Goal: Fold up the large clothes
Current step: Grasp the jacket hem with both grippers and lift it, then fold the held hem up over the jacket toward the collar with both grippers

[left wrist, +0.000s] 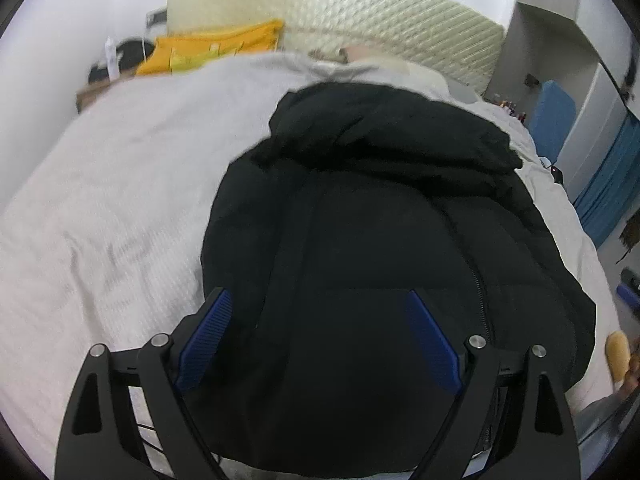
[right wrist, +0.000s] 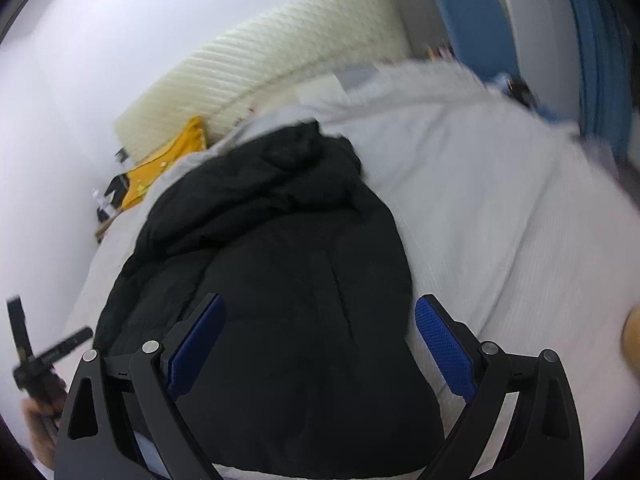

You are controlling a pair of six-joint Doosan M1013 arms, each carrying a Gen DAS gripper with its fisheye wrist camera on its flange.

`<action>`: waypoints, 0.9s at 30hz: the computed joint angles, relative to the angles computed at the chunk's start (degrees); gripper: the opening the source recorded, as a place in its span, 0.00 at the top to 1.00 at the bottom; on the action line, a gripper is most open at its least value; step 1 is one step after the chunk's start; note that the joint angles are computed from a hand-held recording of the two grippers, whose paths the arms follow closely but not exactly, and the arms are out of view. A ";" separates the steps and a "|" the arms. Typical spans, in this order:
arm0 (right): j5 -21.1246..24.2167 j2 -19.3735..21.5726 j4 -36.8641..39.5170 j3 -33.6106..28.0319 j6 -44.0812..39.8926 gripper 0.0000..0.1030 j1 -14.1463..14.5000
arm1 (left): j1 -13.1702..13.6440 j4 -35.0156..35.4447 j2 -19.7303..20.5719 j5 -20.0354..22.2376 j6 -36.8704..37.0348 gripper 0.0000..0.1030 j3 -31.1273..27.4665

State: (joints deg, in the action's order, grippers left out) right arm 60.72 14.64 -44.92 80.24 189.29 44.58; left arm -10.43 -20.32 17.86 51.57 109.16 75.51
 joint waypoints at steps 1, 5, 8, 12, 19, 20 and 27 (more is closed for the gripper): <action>-1.84 -0.46 1.28 1.05 1.23 0.07 -0.54 | 0.23 -0.54 0.51 1.14 -0.30 0.14 -0.54; -4.95 -1.25 5.54 3.10 3.38 0.07 -2.30 | 0.54 0.67 2.66 4.92 -3.78 0.10 -2.68; -5.29 -1.40 8.80 4.08 3.90 0.07 -3.46 | 0.85 2.46 4.20 7.26 -7.93 0.08 -4.45; -7.96 -1.87 12.72 5.91 5.57 0.07 -5.22 | 1.21 6.64 5.03 7.83 -13.52 0.04 -5.60; -14.02 -3.59 18.43 11.04 10.68 0.08 -7.66 | 2.29 10.19 7.49 11.83 -19.36 0.02 -7.96; -15.49 -3.85 18.95 11.66 11.33 0.08 -7.88 | 2.77 8.25 8.42 13.94 -19.06 0.02 -8.83; -27.88 -5.14 22.16 15.61 11.31 0.16 -9.15 | 6.32 -8.88 12.19 23.95 -16.17 0.03 -10.81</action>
